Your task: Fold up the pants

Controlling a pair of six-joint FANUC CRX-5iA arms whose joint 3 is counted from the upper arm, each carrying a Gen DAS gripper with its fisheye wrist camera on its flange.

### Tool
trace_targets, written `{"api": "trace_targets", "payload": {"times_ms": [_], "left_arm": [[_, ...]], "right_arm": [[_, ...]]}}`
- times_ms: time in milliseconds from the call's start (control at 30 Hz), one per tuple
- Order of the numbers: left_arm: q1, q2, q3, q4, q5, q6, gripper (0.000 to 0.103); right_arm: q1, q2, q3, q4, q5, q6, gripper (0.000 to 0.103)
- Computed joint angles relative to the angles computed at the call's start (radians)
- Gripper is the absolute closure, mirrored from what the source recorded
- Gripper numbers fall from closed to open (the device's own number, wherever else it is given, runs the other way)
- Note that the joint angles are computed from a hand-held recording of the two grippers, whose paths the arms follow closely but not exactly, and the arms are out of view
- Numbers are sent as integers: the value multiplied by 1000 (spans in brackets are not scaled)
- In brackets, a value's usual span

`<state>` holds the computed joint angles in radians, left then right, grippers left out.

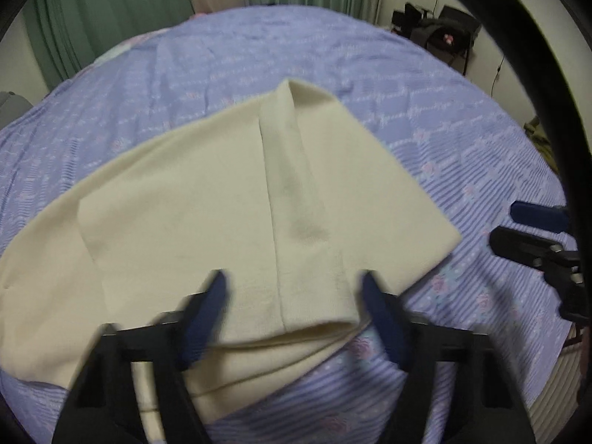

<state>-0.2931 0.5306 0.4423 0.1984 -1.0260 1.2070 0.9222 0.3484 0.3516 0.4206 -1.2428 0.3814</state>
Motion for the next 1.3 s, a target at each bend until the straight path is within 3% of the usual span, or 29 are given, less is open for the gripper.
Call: {"api": "trace_targets", "payload": {"times_ms": [67,100,200,333,433,533,633,700,767,833,1000,1067,1167,1300], "left_arm": [[25,23,19,56,-52,12,86],[38,18,15,73,-49,28,89],[79,-25,-7,83,29,83,90],[160,9,81,98,51,165,91],[202,101,212,114,8,193,91],[208,229,399,84,-105,210,91],[203,347,584,27,-238,222,80],[209,383,660,-24,-285,240,51],[220,338,580,-1,-238,242,43],[231,253,441,28,-165,196,41],[240,78,197,-37,-19,163,31],[247,45,169,-77,-30,200,32],[289,-51,-12,81,13,112,33],[315,-128,-206,304,-13,-44,43]], "right_arm": [[-4,3,2,-9,12,4,45],[-5,5,8,-10,16,8,45],[1,20,34,6,30,20,45],[-4,68,106,22,65,46,45],[-13,124,187,14,78,72,45],[-16,198,290,17,82,117,45],[-23,277,423,-35,45,194,45],[-19,319,495,-54,8,223,45],[-9,351,546,-49,-30,244,45],[-3,348,541,-59,-18,257,45],[14,326,510,-103,22,264,45],[19,327,516,-126,12,277,45],[20,301,479,-163,54,280,45],[28,289,465,-206,58,317,45]]}}
